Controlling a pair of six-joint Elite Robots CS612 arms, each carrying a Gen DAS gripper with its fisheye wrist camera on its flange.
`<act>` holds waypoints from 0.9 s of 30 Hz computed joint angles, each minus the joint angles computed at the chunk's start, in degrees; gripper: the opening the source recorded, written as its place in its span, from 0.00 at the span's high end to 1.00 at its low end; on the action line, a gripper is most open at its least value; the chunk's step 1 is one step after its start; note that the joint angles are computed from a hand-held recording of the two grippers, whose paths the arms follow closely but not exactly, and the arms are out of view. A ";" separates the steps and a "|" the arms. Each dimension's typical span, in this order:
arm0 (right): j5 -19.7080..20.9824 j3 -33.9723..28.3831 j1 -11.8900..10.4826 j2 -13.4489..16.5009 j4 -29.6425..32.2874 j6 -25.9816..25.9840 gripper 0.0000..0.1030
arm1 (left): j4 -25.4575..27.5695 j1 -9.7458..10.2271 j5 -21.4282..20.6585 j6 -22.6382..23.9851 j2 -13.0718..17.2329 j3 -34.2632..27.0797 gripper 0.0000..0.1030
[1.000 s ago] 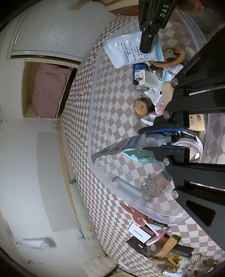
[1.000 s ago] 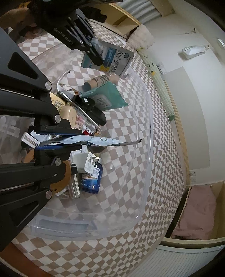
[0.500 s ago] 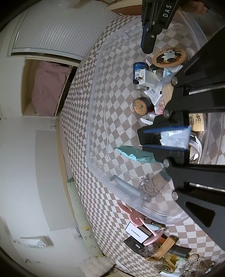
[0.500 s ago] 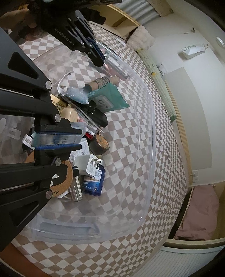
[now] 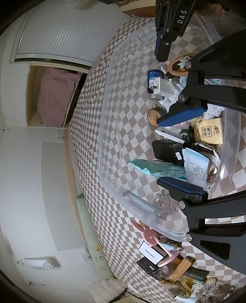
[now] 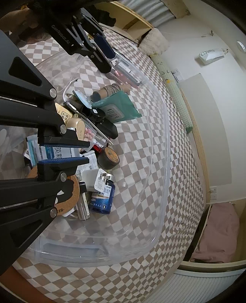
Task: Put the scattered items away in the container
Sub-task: 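Lower the packets into the container and open both tools, then withdraw both open tools up out of the container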
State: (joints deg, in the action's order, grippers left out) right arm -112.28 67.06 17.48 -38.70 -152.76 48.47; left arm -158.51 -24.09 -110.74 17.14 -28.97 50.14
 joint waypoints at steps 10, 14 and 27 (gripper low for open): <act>-3.18 -0.90 0.51 0.41 0.68 -0.95 0.91 | -1.90 0.72 0.37 -2.42 -0.16 0.67 0.17; -5.57 -2.11 1.04 0.94 1.84 -1.81 0.91 | -2.81 1.05 0.90 -2.97 -0.16 0.70 0.10; -12.44 -5.12 2.75 2.03 -0.47 -3.62 0.00 | -5.56 3.12 2.87 -4.35 -0.38 1.17 0.06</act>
